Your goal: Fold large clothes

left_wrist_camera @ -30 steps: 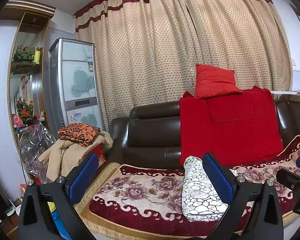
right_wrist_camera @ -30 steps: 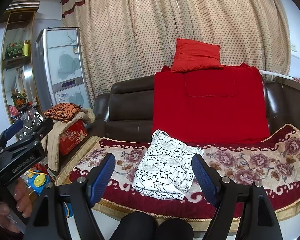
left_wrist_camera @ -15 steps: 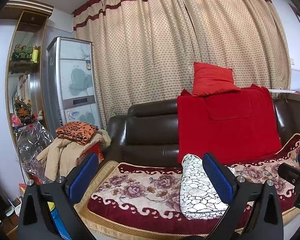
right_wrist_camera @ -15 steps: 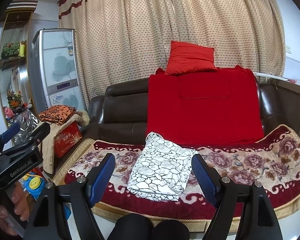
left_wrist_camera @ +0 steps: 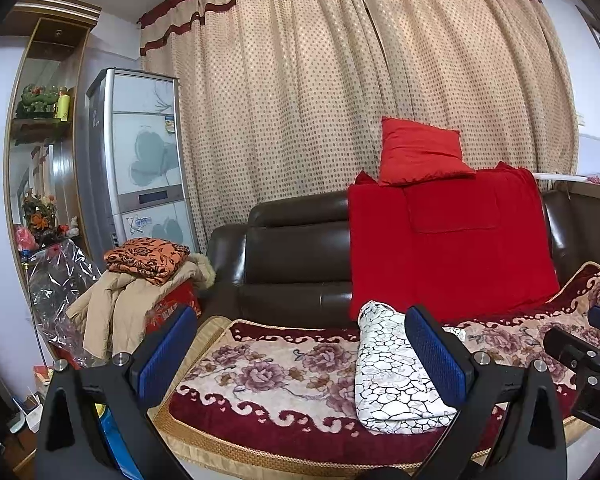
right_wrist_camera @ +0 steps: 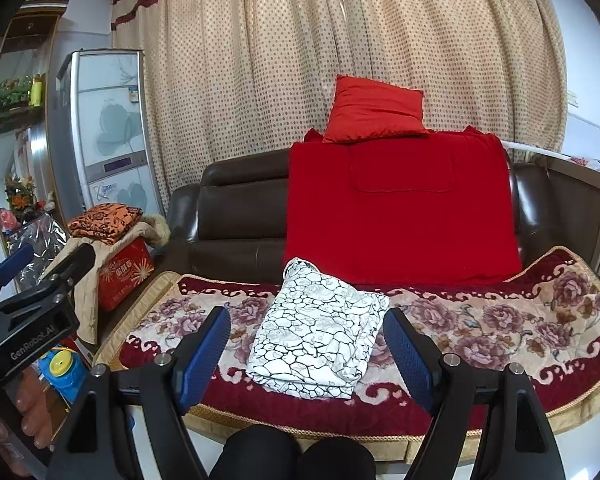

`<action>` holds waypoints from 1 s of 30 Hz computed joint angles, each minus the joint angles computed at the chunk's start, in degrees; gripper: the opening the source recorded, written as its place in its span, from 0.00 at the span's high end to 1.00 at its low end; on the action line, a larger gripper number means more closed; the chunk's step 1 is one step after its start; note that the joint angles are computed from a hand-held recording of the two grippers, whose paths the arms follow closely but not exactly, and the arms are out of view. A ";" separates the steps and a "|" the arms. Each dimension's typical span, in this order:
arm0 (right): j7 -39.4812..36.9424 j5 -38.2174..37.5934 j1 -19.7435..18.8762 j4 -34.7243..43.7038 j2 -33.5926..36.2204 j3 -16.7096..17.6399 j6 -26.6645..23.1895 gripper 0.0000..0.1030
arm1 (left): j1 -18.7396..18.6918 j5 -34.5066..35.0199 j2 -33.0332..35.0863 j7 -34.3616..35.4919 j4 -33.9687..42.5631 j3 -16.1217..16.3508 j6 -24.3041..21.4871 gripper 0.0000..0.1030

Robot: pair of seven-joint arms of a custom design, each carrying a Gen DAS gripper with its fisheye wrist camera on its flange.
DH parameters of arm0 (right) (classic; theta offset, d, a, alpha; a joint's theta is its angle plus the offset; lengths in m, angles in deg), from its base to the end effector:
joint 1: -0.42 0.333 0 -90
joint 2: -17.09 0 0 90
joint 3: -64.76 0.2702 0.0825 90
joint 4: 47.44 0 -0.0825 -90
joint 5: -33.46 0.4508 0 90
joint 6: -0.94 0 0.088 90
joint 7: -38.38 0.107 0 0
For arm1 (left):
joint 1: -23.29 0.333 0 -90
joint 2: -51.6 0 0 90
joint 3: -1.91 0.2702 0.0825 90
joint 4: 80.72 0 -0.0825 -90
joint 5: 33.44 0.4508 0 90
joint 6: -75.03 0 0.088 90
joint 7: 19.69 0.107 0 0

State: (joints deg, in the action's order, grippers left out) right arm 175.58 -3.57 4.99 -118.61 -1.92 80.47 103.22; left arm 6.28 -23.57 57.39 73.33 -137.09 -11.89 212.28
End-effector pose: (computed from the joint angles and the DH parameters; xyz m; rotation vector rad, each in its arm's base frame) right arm 0.4046 0.1475 0.9668 -1.0358 1.9735 -1.1071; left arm 0.5184 -0.2898 0.9361 -0.9353 1.7885 -1.2308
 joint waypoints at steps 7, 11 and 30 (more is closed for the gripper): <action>0.14 -0.18 -0.06 -0.16 -0.08 -0.08 -0.11 0.21 | 0.08 -0.92 -0.15 1.18 -0.59 -0.15 0.21 0.00; 0.17 -0.33 -0.16 0.24 0.29 -0.08 -0.43 0.21 | -0.02 -1.29 0.46 1.71 0.10 -0.24 -0.11 0.00; -1.13 -8.32 2.09 5.23 4.78 0.57 -4.86 0.21 | -1.63 -0.94 5.47 2.43 6.67 -0.10 -3.40 0.00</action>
